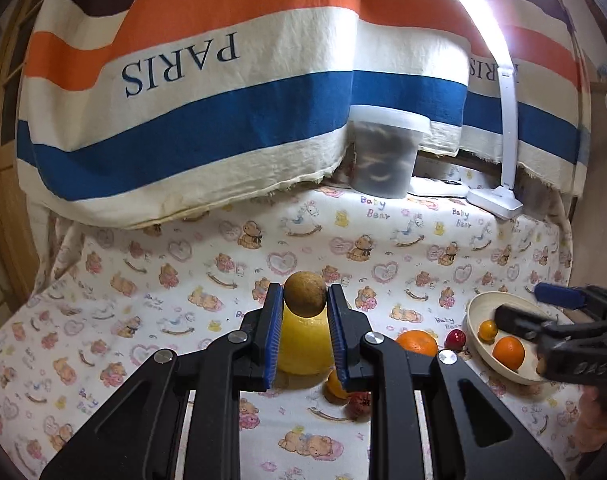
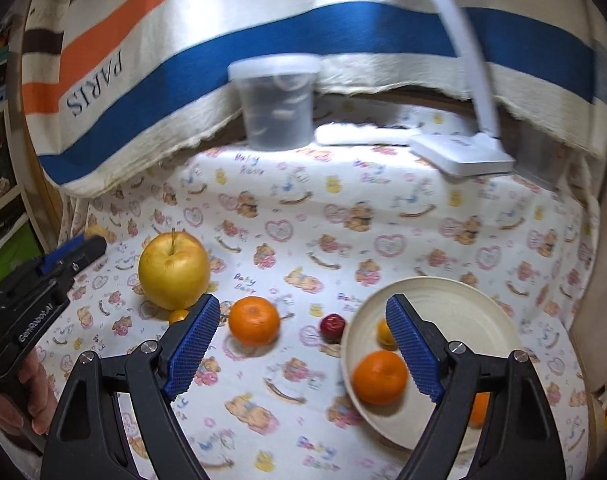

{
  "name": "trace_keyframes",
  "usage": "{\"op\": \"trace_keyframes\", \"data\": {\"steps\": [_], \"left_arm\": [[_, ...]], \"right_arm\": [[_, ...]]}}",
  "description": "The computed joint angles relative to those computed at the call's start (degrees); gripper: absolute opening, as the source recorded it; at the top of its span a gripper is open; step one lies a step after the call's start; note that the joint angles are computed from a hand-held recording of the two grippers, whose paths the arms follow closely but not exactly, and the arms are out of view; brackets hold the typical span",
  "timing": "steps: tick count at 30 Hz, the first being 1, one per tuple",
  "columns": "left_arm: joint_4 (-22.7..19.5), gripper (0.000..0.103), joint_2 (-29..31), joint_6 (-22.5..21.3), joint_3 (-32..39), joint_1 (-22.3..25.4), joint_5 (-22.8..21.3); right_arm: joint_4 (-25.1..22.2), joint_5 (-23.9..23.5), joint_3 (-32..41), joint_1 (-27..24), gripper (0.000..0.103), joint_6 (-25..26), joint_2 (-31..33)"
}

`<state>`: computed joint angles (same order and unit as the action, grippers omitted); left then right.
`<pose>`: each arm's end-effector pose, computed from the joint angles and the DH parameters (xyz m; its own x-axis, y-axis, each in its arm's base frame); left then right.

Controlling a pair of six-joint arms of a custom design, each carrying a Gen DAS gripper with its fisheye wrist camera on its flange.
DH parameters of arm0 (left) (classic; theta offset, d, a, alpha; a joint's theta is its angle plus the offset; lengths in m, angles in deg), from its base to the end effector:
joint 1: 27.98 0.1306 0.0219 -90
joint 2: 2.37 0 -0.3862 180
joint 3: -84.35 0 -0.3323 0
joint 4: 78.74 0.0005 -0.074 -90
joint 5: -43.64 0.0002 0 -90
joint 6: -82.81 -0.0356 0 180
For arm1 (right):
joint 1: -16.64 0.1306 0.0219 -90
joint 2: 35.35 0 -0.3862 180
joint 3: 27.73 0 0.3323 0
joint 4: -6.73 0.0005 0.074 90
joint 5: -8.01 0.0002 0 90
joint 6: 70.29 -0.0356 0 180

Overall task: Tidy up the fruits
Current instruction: 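Lift the longan with the left tool while the right tool closes on a mandarin, then carry the longan and mandarin over the cream plate with both tools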

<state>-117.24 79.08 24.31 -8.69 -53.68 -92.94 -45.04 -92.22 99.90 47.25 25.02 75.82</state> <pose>0.3514 -0.1410 0.4906 -0.2872 -0.2603 -0.9218 -0.4703 0.8767 -0.1010 0.4867 0.2947 0.5217 -0.4374 -0.3646 -0.8220 -0.6692 0.7426 0.0267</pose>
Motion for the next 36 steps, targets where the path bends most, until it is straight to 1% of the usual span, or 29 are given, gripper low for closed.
{"op": "trace_keyframes", "data": {"steps": [3,5,8,10,12,13,16,21,24,26,29,30,32,36], "left_arm": [[-0.7,0.021,0.4,0.9,0.1,0.3,0.4],[-1.3,0.021,0.8,1.3,0.2,0.3,0.3],[-1.7,0.021,0.8,2.7,0.1,1.0,3.7],[-2.1,0.021,1.2,2.5,0.4,0.7,2.6],[-2.9,0.021,1.7,2.1,0.9,0.0,-0.1],[-3.0,0.021,1.7,2.0,0.9,-0.2,-0.5],[-3.3,0.021,1.5,3.2,0.9,0.3,0.7],[-4.4,0.021,1.5,4.9,1.0,1.0,-0.7],[-4.5,0.021,1.1,5.7,0.8,1.6,0.7],[-4.4,0.021,1.0,5.8,0.7,1.7,0.9],[-4.3,0.021,1.0,5.8,0.8,1.6,1.2],[-4.2,0.021,0.9,5.7,0.9,1.6,1.4],[-4.1,0.021,0.9,5.6,0.9,1.4,1.2],[-3.9,0.021,0.6,5.7,0.8,1.3,1.1]], "right_arm": [[-2.2,1.2,3.2,1.2,0.086,-0.2,2.9],[-4.7,1.5,6.0,1.9,0.086,-0.5,5.2],[-8.2,1.1,9.6,2.5,0.084,-0.7,8.2],[-9.0,1.5,10.7,3.0,0.083,-0.3,9.3],[-9.8,1.8,11.6,3.4,0.082,0.0,10.3],[-10.2,2.3,12.2,3.6,0.081,-0.3,10.8],[-12.7,2.1,14.7,3.6,0.078,-2.1,12.8],[-14.1,2.8,16.4,4.2,0.073,-1.9,14.6],[-16.2,2.7,19.3,4.4,0.071,-2.5,16.6],[-17.5,2.6,21.3,4.6,0.068,-2.7,17.8],[-18.3,2.8,22.5,4.7,0.063,-2.3,18.6],[-18.9,2.4,23.1,4.8,0.059,-2.2,18.9],[-19.3,1.5,23.4,4.8,0.053,-2.3,19.1],[-18.5,1.6,21.1,4.7,0.052,-2.5,17.7]]}}
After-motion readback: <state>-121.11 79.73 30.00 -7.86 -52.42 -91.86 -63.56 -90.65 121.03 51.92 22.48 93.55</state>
